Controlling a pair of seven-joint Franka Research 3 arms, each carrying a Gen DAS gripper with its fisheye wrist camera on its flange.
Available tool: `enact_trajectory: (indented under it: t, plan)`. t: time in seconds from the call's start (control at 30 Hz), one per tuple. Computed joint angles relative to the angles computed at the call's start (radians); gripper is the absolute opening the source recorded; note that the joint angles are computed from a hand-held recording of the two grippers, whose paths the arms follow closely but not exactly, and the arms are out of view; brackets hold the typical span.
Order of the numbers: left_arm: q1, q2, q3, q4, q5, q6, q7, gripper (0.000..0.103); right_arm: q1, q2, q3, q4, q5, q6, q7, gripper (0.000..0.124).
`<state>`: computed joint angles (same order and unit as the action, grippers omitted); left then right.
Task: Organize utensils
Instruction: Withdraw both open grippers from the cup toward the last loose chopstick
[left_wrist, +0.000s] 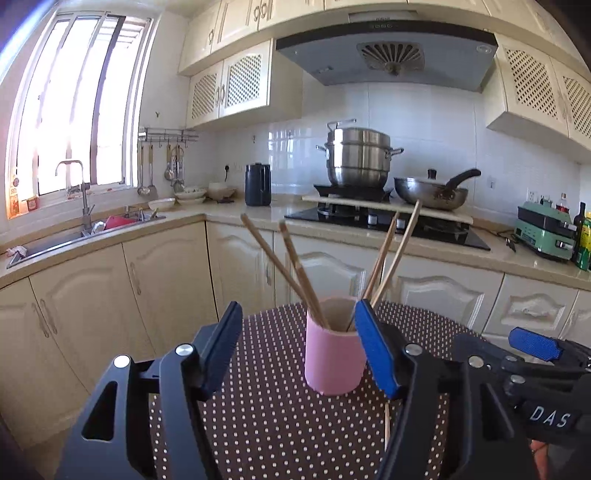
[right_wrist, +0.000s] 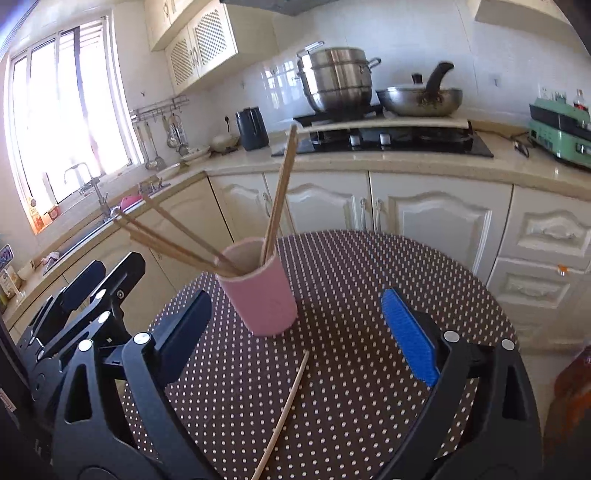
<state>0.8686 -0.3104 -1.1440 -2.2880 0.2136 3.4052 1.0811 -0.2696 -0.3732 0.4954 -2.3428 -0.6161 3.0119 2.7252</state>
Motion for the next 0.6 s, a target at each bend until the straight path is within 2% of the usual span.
enact_trajectory:
  t: [0.1, 0.27, 0.37, 0.43, 0.53, 0.6]
  plan:
    - [-0.012, 0.024, 0.002, -0.017, 0.013, -0.022, 0.007, 0.063, 0.043, 0.014, -0.026, -0.022, 0.036, -0.02, -0.011, 0.092]
    - [-0.06, 0.078, 0.037, -0.036, 0.064, -0.08, 0.018, 0.063, 0.113, 0.036, -0.069, -0.051, 0.073, -0.072, -0.001, 0.092]
    - [-0.109, 0.111, 0.083, -0.041, 0.115, -0.128, 0.012, 0.063, 0.164, 0.054, -0.103, -0.055, 0.085, -0.123, 0.0, 0.092]
    - [-0.201, 0.151, 0.168, -0.04, 0.136, -0.176, 0.022, 0.063, 0.189, 0.063, -0.12, -0.054, 0.077, -0.151, 0.018, 0.092]
    - [-0.389, 0.193, 0.341, -0.043, 0.092, -0.222, 0.085, 0.063, 0.215, 0.081, -0.133, -0.041, 0.04, -0.202, 0.059, 0.092]
    - [-0.458, 0.202, 0.41, -0.046, 0.071, -0.23, 0.105, 0.063, 0.237, 0.097, -0.146, -0.028, 0.02, -0.232, 0.077, 0.092]
